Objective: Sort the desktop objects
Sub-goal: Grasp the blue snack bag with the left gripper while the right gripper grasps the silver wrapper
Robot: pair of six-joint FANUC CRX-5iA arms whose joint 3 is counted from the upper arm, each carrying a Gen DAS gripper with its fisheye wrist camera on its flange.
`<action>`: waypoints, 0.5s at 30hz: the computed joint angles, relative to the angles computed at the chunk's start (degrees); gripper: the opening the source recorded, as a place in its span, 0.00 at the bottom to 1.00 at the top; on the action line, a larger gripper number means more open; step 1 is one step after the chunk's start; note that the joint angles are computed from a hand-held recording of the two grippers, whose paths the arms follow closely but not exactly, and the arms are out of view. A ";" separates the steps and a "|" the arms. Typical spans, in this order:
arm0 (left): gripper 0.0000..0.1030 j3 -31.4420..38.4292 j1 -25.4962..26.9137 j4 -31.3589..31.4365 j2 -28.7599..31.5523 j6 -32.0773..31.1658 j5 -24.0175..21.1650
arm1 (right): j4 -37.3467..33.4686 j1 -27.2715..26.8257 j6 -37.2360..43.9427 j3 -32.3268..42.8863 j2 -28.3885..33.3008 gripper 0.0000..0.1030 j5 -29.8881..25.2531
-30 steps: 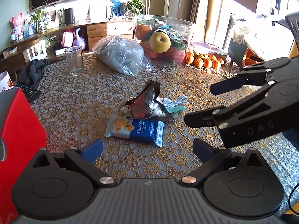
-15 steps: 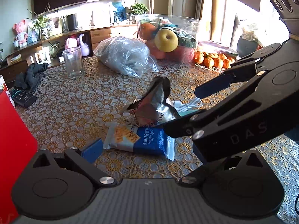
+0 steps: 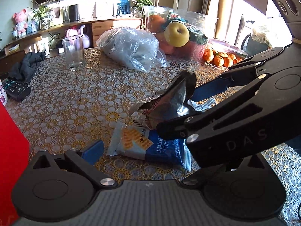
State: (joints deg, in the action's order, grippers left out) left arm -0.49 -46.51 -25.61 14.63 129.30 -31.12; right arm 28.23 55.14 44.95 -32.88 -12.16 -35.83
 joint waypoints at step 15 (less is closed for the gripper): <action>0.98 1.76 -0.62 -2.79 1.72 0.06 -0.64 | -2.66 -0.70 2.49 1.82 2.00 0.47 -0.44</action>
State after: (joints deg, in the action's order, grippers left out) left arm 1.27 -47.13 -28.40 16.35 129.36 -31.76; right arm 25.57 54.45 47.44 -31.06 -10.16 -36.27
